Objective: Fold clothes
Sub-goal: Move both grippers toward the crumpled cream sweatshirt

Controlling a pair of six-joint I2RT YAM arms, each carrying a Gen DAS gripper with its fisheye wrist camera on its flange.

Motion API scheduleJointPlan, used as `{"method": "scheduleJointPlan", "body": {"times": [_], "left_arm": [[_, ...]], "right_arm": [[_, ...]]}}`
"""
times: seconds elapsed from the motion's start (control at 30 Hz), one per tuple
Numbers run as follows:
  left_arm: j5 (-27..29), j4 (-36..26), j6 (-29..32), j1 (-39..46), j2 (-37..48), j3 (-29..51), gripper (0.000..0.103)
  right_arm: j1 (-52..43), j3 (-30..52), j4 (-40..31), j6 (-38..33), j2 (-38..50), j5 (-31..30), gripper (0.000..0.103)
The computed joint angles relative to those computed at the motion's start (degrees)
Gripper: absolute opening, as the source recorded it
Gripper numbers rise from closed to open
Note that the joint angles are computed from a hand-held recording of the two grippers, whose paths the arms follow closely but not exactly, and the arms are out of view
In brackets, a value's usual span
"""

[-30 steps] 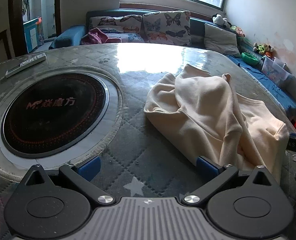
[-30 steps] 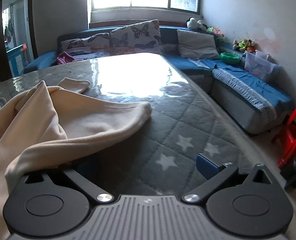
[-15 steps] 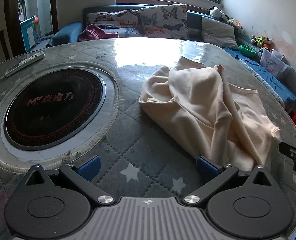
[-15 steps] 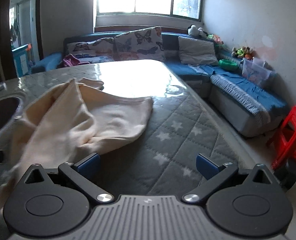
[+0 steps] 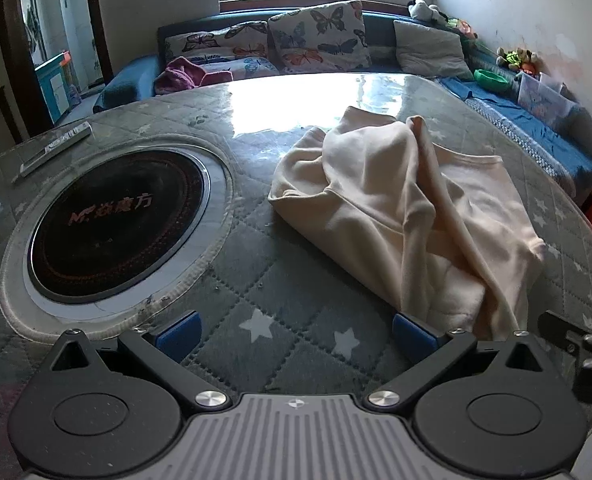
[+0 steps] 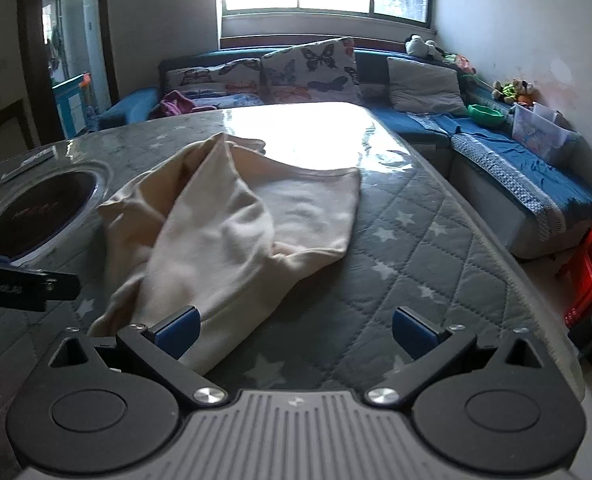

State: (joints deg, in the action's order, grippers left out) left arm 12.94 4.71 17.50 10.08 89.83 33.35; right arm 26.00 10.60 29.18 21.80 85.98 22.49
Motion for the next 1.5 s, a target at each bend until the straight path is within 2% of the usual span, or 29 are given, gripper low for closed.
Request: {"method": "scheduleJointPlan", "body": {"times": [0.6,0.93,1.5], "left_arm": [[-3.2,-3.2,1.6,-2.8,-3.0,0.0,0.103],[-6.4,-4.3,2.1,-6.6,-3.7,0.1,0.103],[-10.1,-9.6,4.0,-11.5,-3.6,2.6,0.103]], "right_arm": [[5.3,4.7,-12.0,1.5,-2.3,4.1,0.103],[5.4,5.0,-14.0,2.0,-2.7,4.0,0.103],[4.4,5.1,-16.1,1.6,-3.6,2.5,0.103]]}}
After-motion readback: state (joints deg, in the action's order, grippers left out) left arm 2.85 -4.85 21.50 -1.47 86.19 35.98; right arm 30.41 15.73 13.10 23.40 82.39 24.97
